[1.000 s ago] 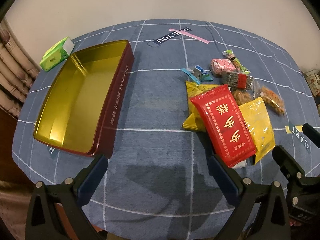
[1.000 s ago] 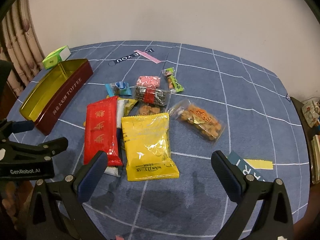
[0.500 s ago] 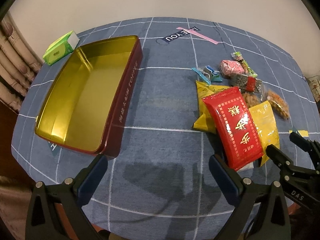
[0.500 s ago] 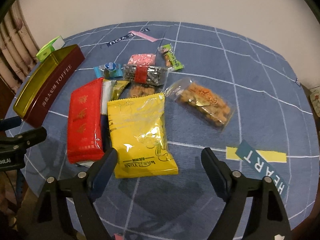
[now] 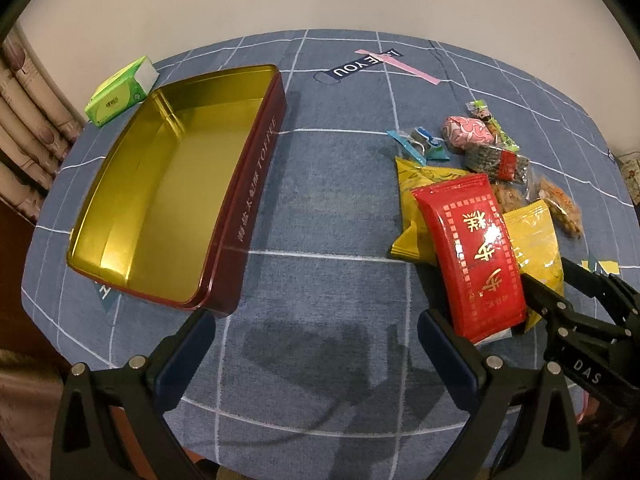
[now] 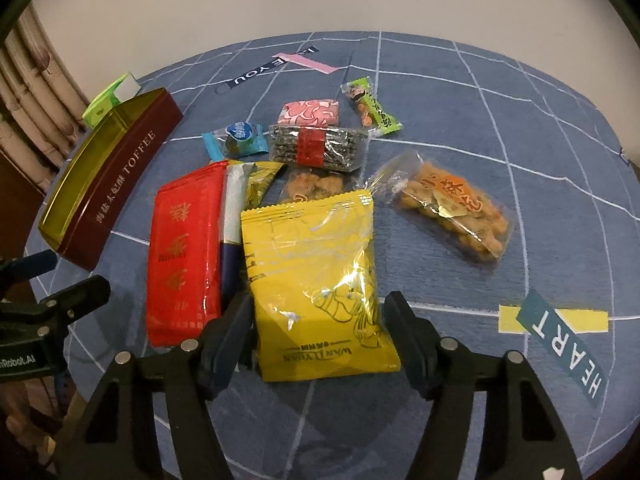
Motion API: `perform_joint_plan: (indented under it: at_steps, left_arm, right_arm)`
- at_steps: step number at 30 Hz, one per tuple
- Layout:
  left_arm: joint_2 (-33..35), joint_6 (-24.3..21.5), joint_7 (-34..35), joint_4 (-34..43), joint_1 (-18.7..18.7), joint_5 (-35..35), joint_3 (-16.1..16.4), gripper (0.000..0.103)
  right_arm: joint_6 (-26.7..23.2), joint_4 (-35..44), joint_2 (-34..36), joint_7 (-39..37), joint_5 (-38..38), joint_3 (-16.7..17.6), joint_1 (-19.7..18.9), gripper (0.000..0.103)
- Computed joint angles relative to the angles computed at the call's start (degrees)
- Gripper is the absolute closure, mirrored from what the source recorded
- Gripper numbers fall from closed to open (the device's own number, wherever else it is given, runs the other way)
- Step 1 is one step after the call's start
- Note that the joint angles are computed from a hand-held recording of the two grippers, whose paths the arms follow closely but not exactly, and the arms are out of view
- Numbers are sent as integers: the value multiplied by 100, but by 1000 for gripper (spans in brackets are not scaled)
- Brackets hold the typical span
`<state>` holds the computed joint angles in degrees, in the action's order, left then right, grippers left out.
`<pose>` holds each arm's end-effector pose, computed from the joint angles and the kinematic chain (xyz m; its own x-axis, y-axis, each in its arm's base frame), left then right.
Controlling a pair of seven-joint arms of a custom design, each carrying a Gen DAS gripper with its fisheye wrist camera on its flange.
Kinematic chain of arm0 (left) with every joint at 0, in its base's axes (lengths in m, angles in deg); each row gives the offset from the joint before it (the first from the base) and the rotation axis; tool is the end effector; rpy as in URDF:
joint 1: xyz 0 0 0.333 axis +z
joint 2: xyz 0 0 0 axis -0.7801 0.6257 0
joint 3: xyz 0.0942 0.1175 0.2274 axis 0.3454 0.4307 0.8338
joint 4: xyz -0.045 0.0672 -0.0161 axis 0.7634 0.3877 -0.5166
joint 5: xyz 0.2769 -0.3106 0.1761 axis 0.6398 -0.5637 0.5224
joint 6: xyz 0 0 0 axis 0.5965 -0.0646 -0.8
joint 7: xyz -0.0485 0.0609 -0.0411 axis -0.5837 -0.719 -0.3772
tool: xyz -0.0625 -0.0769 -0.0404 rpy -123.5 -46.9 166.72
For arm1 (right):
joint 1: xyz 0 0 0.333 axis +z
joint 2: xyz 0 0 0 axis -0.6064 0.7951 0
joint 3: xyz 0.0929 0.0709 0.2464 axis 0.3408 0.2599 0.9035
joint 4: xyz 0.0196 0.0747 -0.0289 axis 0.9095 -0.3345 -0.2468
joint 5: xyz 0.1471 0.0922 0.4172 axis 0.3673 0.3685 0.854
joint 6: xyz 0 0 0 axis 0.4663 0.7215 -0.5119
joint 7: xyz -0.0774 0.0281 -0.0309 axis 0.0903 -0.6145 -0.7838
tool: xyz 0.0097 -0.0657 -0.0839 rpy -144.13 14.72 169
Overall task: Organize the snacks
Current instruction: 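Close the right gripper on the yellow WANYUAN bag while the left tool approaches the red packet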
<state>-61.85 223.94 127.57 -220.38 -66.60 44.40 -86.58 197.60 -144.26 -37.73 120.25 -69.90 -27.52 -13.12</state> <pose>0.3995 -0.2374 0.3286 0.0848 -0.9952 -0.0484 -0.9241 -0.0604 -0.3773 0.4310 0.2618 0.2829 0.2122 -0.9646 -0.1568 -0.8866 -0.1226 -0.4460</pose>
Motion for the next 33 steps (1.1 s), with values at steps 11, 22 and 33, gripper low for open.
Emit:
perform_joint_plan:
  at_steps: [11,22,33]
  left_arm:
    - [150,9,41,119,-5,-62,29,0]
    - [398,106,324,360,-158,-305,97,0]
    - [709,244,810,664,-307,-969,273,0]
  right_arm:
    - [54,1,47,-65,138,-50,39,44]
    - [50,-280,-234,334,-344,109,-284,46]
    - [-38,-574,-523,704,-880,120,-594,46]
